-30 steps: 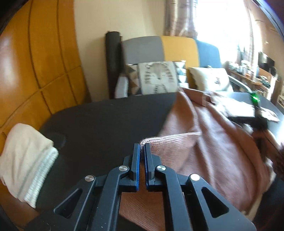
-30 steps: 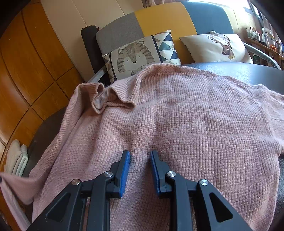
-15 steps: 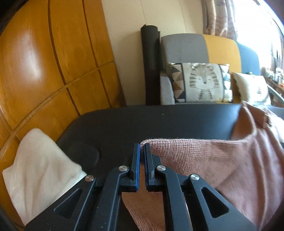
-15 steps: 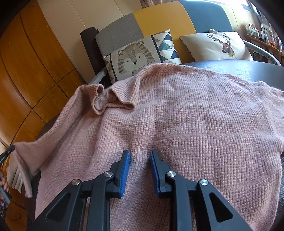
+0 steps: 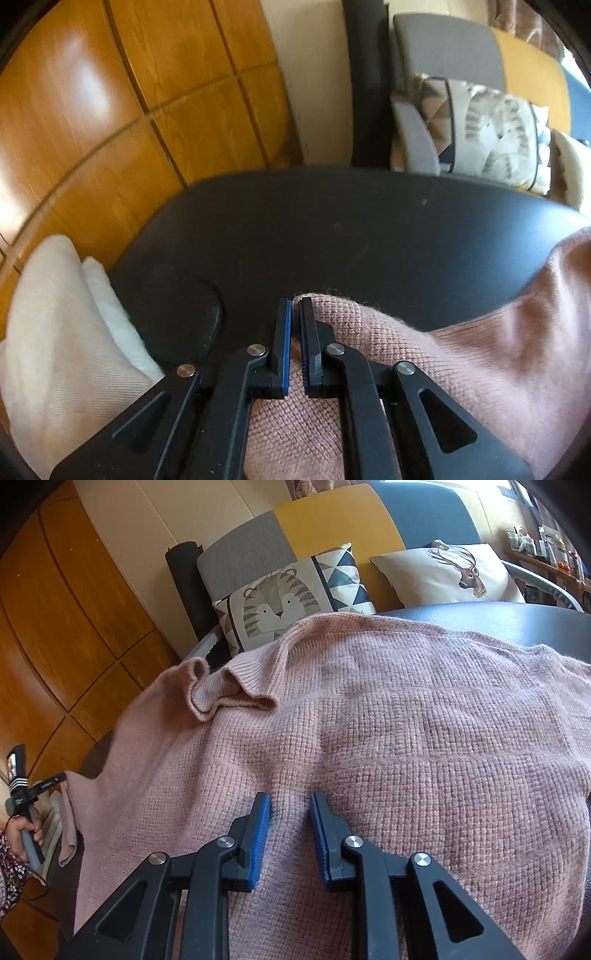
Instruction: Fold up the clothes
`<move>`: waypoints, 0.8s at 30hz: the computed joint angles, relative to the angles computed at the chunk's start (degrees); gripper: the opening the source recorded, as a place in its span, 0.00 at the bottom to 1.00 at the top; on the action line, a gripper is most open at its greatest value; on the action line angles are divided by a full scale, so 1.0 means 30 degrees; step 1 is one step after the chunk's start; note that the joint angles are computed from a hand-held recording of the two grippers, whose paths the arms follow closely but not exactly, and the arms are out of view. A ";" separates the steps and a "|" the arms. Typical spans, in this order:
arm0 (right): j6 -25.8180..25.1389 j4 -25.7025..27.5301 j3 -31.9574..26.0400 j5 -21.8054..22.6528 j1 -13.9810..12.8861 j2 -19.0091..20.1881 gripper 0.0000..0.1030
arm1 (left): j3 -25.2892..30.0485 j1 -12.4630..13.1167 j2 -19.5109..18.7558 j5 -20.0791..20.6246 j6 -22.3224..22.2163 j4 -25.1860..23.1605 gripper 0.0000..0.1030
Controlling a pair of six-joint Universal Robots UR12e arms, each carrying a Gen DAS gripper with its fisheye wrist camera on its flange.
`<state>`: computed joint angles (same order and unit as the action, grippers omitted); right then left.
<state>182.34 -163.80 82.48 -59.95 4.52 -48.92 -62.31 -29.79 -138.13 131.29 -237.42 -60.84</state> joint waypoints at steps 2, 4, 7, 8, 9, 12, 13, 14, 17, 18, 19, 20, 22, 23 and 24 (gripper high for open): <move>0.0051 -0.0054 -0.0017 0.0025 0.0005 0.0024 0.20 | -0.0087 0.0108 -0.0057 -0.0794 0.0019 -0.0195 0.05; 0.0080 -0.0108 -0.0032 0.0018 0.0015 0.0046 0.20 | -0.0229 0.0177 -0.0068 -0.1399 0.0089 -0.0222 0.08; 0.0095 -0.0204 -0.0054 -0.0034 0.0031 0.0079 0.20 | -0.0477 0.0121 0.0029 -0.1377 0.0217 -0.0014 0.13; 0.0099 -0.0221 -0.0064 -0.0012 0.0024 0.0091 0.20 | -0.0549 0.0124 0.0097 -0.1461 0.0147 -0.0039 0.17; 0.0110 -0.0240 -0.0055 0.0029 0.0010 0.0094 0.20 | -0.0750 0.0150 0.0259 -0.1650 -0.0028 0.0093 0.18; 0.0156 -0.0290 -0.0019 0.0154 -0.0029 0.0095 0.20 | -0.1799 0.0230 0.0950 -0.2192 -0.0676 0.1186 0.18; 0.0172 -0.0301 -0.0011 0.0194 -0.0041 0.0097 0.20 | -0.2223 0.0233 0.1220 -0.2359 -0.0988 0.1638 0.19; 0.0181 -0.0296 -0.0021 0.0221 -0.0047 0.0105 0.20 | -0.2621 0.0218 0.1467 -0.2543 -0.1216 0.2120 0.20; 0.0202 -0.0280 -0.0061 0.0287 -0.0060 0.0135 0.20 | -0.3837 -0.0097 0.2146 -0.2480 -0.1515 0.3895 0.20; 0.0219 -0.0299 -0.0058 0.0324 -0.0069 0.0142 0.20 | -0.4116 -0.0259 0.2287 -0.2323 -0.1525 0.4283 0.20; 0.0240 -0.0316 -0.0056 0.0366 -0.0079 0.0150 0.20 | -0.4424 -0.0469 0.2439 -0.2149 -0.1509 0.4667 0.20; 0.0242 -0.0334 -0.0038 0.0401 -0.0092 0.0150 0.20 | -0.4720 -0.0682 0.2584 -0.1972 -0.1493 0.5044 0.20; 0.0237 -0.0365 0.0002 0.0462 -0.0118 0.0150 0.20 | -0.5092 -0.1060 0.2649 -0.2124 -0.0606 0.5886 0.20; 0.0242 -0.0369 0.0003 0.0489 -0.0126 0.0156 0.20 | -0.5236 -0.1239 0.2645 -0.2284 -0.0044 0.6307 0.20; 0.0256 -0.0368 -0.0007 0.0491 -0.0121 0.0162 0.20 | -0.5371 -0.1418 0.2637 -0.2452 0.0512 0.6716 0.20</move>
